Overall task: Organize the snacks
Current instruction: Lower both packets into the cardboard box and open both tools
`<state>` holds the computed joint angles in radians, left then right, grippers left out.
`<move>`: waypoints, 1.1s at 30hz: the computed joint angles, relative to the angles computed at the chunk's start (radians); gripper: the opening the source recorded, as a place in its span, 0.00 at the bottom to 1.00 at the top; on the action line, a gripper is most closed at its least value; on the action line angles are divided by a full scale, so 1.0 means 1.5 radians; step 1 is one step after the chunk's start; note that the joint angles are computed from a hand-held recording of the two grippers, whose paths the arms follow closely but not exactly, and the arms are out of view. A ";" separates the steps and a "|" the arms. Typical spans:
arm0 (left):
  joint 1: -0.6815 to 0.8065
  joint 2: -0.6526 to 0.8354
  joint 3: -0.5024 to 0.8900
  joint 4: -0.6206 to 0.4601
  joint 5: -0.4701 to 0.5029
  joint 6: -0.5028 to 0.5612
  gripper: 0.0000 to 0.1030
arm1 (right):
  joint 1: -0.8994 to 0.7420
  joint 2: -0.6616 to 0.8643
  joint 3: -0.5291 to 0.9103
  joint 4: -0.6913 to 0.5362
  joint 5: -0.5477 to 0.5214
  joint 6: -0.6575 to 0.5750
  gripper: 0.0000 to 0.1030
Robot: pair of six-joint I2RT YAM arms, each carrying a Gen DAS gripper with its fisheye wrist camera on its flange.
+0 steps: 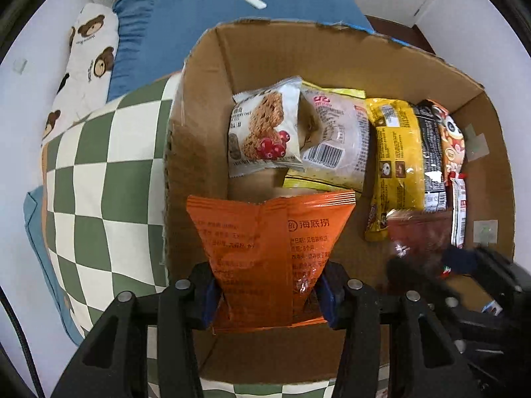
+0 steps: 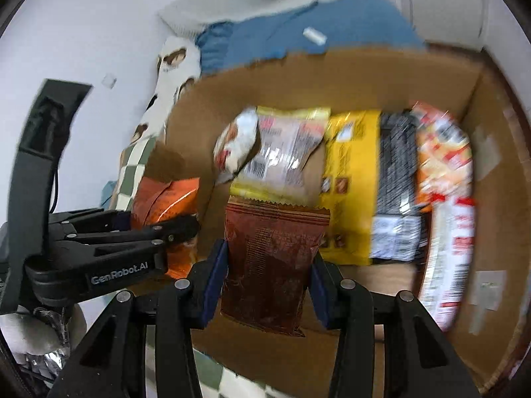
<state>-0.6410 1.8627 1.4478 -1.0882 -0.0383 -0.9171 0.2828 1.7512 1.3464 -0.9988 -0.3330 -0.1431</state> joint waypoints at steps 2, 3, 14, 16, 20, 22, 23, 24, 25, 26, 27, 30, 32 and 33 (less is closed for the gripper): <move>0.008 -0.004 -0.013 0.015 0.006 -0.006 0.63 | -0.010 0.048 0.017 -0.018 -0.016 0.009 0.67; 0.011 -0.004 -0.017 0.023 0.013 -0.004 0.66 | -0.013 0.064 0.021 -0.021 -0.011 0.010 0.79; -0.019 -0.003 -0.004 0.024 -0.009 -0.028 0.83 | -0.013 0.031 0.013 -0.016 0.122 0.004 0.93; -0.033 0.001 0.006 0.014 -0.026 -0.036 0.83 | -0.003 0.007 -0.005 -0.004 0.167 0.005 0.93; -0.062 -0.003 0.019 -0.001 -0.061 -0.062 0.83 | 0.007 -0.025 -0.029 0.010 0.216 0.005 0.93; -0.073 -0.012 0.018 -0.002 -0.074 -0.074 0.83 | 0.005 -0.036 -0.037 0.018 0.225 0.005 0.93; -0.081 -0.017 0.020 -0.005 -0.082 -0.081 0.83 | 0.004 -0.047 -0.037 0.014 0.229 0.004 0.93; -0.091 -0.021 0.025 -0.011 -0.093 -0.089 0.83 | 0.003 -0.058 -0.043 0.018 0.235 0.003 0.93; -0.097 -0.024 0.030 -0.016 -0.101 -0.094 0.83 | -0.003 -0.070 -0.043 0.014 0.237 -0.002 0.93; -0.104 -0.029 0.032 -0.020 -0.112 -0.098 0.83 | -0.005 -0.081 -0.044 0.010 0.239 -0.004 0.93; -0.114 -0.033 0.039 -0.028 -0.124 -0.106 0.83 | -0.007 -0.094 -0.047 0.010 0.239 -0.005 0.93; -0.141 -0.046 0.058 -0.048 -0.160 -0.127 0.83 | -0.019 -0.138 -0.059 0.008 0.240 -0.010 0.93; -0.161 -0.053 0.072 -0.064 -0.186 -0.140 0.83 | -0.023 -0.167 -0.070 0.011 0.241 -0.012 0.93; -0.169 -0.057 0.078 -0.070 -0.197 -0.146 0.83 | -0.026 -0.180 -0.069 0.003 0.240 -0.015 0.93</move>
<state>-0.8945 1.7776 1.5642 -1.1933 -0.3342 -1.1364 0.2442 1.4813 1.2436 -0.9936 0.0278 -0.1651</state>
